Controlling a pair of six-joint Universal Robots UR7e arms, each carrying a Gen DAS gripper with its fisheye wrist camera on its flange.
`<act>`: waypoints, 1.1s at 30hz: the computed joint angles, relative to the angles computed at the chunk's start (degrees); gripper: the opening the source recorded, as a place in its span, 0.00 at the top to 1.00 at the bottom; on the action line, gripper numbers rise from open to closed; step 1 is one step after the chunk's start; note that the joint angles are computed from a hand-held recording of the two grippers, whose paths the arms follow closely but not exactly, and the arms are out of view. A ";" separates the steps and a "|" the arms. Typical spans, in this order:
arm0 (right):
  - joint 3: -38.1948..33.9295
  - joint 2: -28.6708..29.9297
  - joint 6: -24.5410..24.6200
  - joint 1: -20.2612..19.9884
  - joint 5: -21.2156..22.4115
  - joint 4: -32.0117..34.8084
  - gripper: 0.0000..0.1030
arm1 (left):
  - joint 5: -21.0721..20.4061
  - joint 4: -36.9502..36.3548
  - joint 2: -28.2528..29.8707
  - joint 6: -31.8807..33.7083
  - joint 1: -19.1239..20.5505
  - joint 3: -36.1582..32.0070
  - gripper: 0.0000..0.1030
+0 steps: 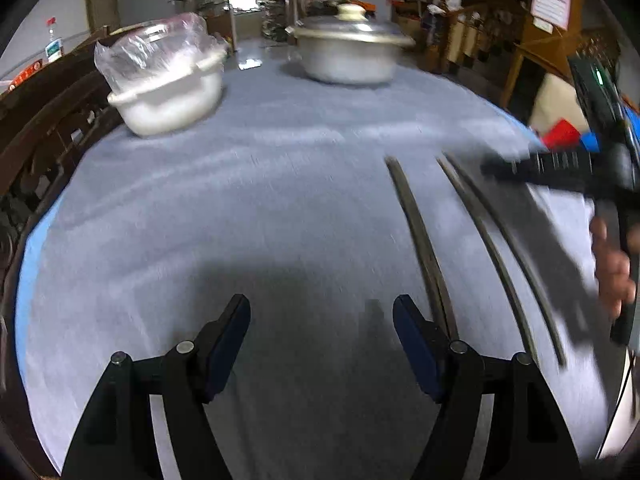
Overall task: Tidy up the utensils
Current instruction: 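Lower the right tool onto a dark chopstick and close its fingers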
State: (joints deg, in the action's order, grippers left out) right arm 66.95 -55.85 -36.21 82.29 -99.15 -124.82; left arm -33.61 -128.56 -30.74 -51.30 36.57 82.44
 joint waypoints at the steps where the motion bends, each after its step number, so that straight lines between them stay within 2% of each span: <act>1: -1.39 1.21 0.11 0.51 -1.67 0.73 0.71 | 0.44 0.02 0.40 0.94 0.81 -1.82 0.28; 5: -5.89 4.86 0.47 1.95 -6.23 3.70 0.71 | -2.29 -1.34 2.59 6.40 3.68 -8.30 0.28; 8: -6.04 5.79 -1.08 2.99 -9.67 1.93 0.75 | -5.41 -0.15 5.02 9.49 5.42 -13.74 0.28; 10: -5.78 5.99 -2.13 3.37 -11.46 0.75 0.85 | -6.65 0.94 6.63 10.77 6.18 -17.13 0.28; 12: -5.61 5.64 -2.85 3.06 -11.85 0.59 0.90 | -7.80 1.80 7.89 12.17 6.63 -19.72 0.28; 17: -7.44 5.25 -0.79 1.82 -9.35 4.77 0.91 | -7.85 11.04 12.97 13.16 7.89 -29.08 0.28; 19: -7.00 4.82 -1.00 1.52 -8.70 4.76 0.91 | -8.37 10.63 13.29 13.65 8.11 -29.48 0.25; 24: -6.92 4.51 -1.04 1.17 -7.46 5.29 0.92 | -6.10 13.46 13.48 14.13 7.75 -29.64 0.26; 33: -9.11 5.48 -0.73 1.09 -7.13 7.90 0.92 | -9.23 7.91 8.28 12.99 8.22 -22.19 0.26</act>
